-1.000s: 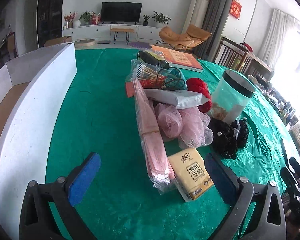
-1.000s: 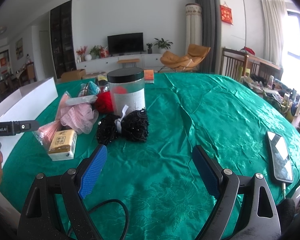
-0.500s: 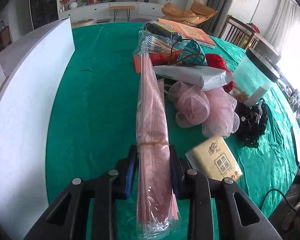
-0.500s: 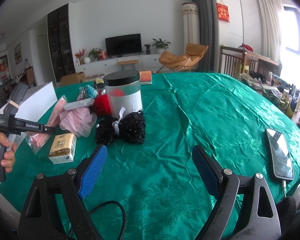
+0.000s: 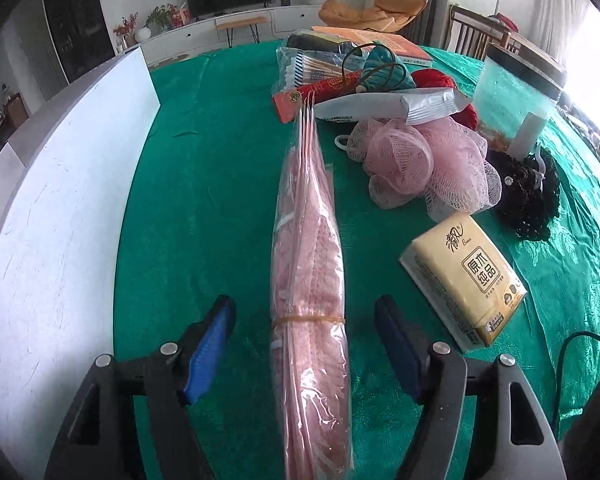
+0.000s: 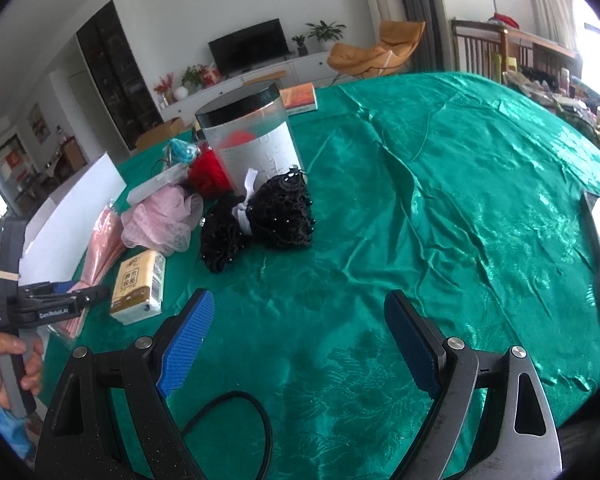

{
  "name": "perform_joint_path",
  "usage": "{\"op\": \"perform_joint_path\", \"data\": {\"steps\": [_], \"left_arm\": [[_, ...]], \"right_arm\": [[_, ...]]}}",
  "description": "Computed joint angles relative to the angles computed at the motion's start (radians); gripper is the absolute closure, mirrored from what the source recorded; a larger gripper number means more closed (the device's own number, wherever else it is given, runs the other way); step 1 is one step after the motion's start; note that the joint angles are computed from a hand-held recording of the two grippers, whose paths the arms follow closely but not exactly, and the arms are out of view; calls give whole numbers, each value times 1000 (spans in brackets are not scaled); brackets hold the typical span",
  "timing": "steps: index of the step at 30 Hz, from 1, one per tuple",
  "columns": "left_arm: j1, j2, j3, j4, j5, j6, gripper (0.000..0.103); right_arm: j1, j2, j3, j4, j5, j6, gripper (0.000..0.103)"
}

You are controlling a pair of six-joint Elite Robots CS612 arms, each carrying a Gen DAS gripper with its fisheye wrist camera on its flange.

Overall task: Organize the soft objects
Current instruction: 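Grasp the black lace bundle with the right gripper while the left gripper holds the pink bundle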

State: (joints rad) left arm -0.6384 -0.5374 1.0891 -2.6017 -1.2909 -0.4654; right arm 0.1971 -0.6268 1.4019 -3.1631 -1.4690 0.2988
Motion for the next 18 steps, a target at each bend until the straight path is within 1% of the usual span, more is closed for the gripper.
{"op": "perform_joint_path", "data": {"steps": [1, 2, 3, 5, 7, 9, 10, 11, 12, 13, 14, 15, 16, 17, 18], "left_arm": [[1, 1, -2, 0, -3, -3, 31], [2, 1, -2, -1, -11, -8, 31], [3, 1, 0, -3, -19, -13, 31], [4, 0, 3, -6, -25, -14, 31], [2, -1, 9, -7, -24, -11, 31], [2, 0, 11, -6, -27, -13, 31], [0, -2, 18, -16, -19, -11, 30], [-1, -3, 20, -16, -15, -10, 30], [-1, -4, 23, -20, -15, -11, 30], [-1, -4, 25, -23, -18, -13, 30], [-1, -5, 26, -27, -19, -15, 30], [-1, -4, 27, -28, -18, -16, 30], [-2, -5, 28, -29, -17, -18, 30], [-2, -4, 27, -33, -21, -20, 30], [-2, -3, 25, -38, -26, -20, 30]], "right_arm": [[-8, 11, -30, 38, 48, 23, 14], [-13, 25, -64, 69, 81, 44, 14], [-16, 41, -102, 99, 95, 57, 14], [-13, 70, -182, 179, 88, 34, 14], [-5, 101, -270, 288, 71, -54, 14], [2, 125, -335, 367, 57, -145, 14], [3, 132, -351, 389, 53, -161, 14], [-1, 135, -356, 402, 57, -152, 14], [-5, 134, -353, 417, 51, -123, 14], [-8, 126, -341, 434, 4, -80, 14], [-11, 113, -313, 422, -47, -23, 14], [-11, 98, -285, 406, -127, 42, 14], [-8, 83, -259, 401, -225, 87, 14], [-5, 70, -238, 386, -295, 98, 14], [-5, 59, -216, 353, -323, 85, 13]]}}
